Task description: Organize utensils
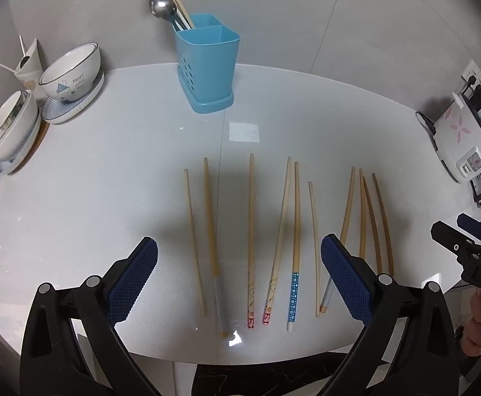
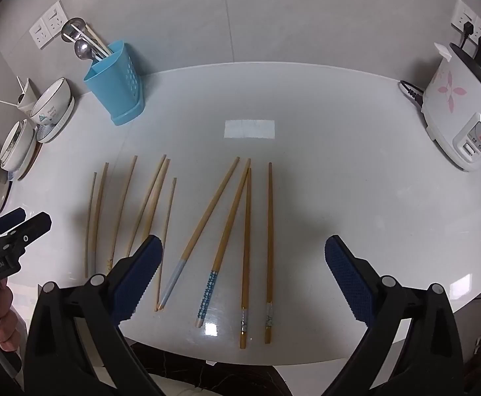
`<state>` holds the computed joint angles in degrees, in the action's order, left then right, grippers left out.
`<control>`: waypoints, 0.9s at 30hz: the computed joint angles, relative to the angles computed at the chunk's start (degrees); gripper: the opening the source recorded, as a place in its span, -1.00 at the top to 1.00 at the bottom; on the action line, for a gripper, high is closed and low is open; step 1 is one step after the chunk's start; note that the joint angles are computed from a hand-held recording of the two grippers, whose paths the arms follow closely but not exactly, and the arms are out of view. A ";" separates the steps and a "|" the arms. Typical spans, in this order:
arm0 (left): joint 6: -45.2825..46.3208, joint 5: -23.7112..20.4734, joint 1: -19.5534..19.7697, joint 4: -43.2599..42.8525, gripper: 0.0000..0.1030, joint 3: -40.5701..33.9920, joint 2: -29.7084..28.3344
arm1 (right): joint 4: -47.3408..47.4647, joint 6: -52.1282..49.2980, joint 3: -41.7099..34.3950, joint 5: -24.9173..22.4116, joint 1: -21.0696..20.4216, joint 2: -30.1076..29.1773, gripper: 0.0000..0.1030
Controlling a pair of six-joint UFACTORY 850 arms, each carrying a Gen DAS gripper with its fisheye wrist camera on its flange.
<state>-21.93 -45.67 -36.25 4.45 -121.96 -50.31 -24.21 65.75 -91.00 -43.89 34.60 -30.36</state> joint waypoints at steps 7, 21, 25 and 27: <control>0.22 -0.30 -0.20 -0.13 -0.88 -0.40 -0.35 | 0.17 0.03 0.14 0.12 -0.10 0.03 -0.84; 0.47 -0.61 -0.18 -0.15 -0.88 -0.57 -0.70 | 0.05 0.29 0.32 0.21 -0.13 -0.01 -0.84; 0.49 -1.11 -0.19 0.09 -0.88 -0.82 -0.92 | 0.14 0.29 0.10 0.04 -0.12 -0.22 -0.84; 0.76 -1.75 -0.06 -0.02 -0.88 -1.69 -1.37 | 0.29 0.21 -0.16 -0.13 -0.14 -0.40 -0.84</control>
